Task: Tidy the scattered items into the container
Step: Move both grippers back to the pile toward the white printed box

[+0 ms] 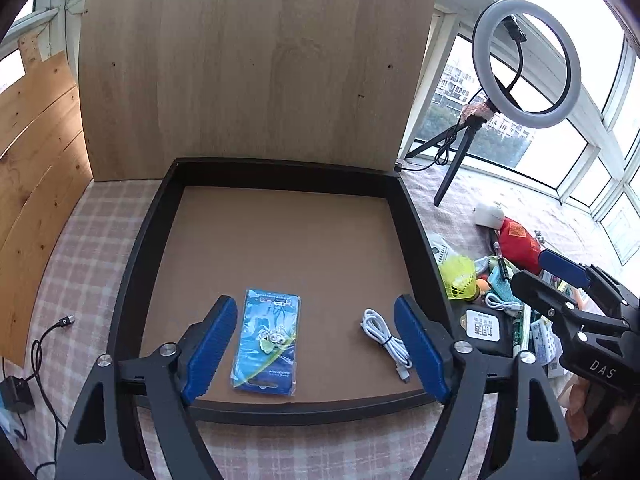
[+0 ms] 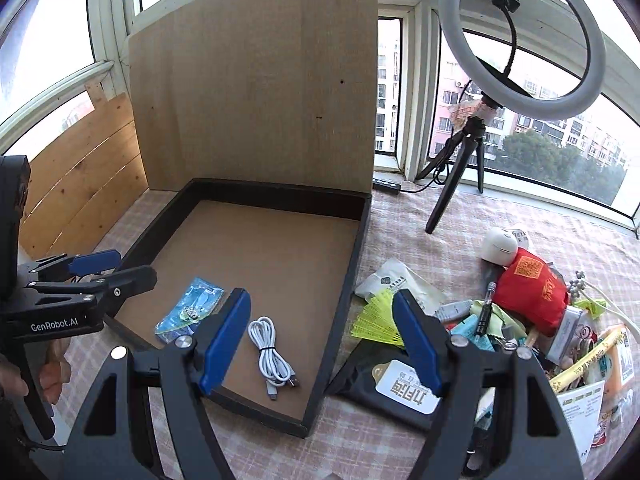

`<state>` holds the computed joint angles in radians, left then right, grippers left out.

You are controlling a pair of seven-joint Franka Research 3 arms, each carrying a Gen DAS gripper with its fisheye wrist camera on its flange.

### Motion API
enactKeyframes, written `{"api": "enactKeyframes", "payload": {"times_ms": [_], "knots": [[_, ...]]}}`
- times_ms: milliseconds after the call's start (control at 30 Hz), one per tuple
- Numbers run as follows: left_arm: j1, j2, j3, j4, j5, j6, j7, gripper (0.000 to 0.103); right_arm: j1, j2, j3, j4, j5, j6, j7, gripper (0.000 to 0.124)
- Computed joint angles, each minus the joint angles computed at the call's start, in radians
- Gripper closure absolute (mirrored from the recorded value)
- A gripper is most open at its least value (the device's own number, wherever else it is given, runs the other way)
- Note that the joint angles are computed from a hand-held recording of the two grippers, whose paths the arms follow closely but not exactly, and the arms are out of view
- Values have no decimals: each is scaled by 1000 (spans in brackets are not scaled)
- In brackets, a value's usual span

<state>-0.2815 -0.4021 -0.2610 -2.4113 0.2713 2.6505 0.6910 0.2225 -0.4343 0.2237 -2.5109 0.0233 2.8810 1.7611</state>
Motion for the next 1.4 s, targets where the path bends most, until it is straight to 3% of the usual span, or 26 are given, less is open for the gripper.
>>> {"api": "enactKeyframes", "payload": {"times_ms": [33,267,533,767,967,1033,1133,1233,1400], "knots": [[-8,0,4,-2,-15,3,-1,39,-4,-13,-4,-11,0,-4,2,51],[-46,44,-22,39,-29,-4,4,39,-28,-153,-62,-126,53,-44,-16,51],[-113,184,-71,164,-26,12,19,39,-178,-355,-121,-263,47,-139,-37,51],[-193,381,-121,343,17,32,0,39,-314,-479,-246,-344,70,-251,-147,51],[-289,589,-139,554,36,19,26,40,-407,-480,-322,-365,91,-302,-279,52],[-318,656,-143,628,24,2,52,47,-418,-459,-344,-360,108,-305,-330,52],[-358,731,-137,722,15,-29,75,55,-420,-426,-365,-350,135,-300,-411,53],[-386,791,-123,793,8,-54,80,64,-411,-387,-381,-334,167,-297,-480,64],[-408,857,-110,871,-15,-95,101,70,-400,-298,-398,-302,221,-290,-577,67]]}}
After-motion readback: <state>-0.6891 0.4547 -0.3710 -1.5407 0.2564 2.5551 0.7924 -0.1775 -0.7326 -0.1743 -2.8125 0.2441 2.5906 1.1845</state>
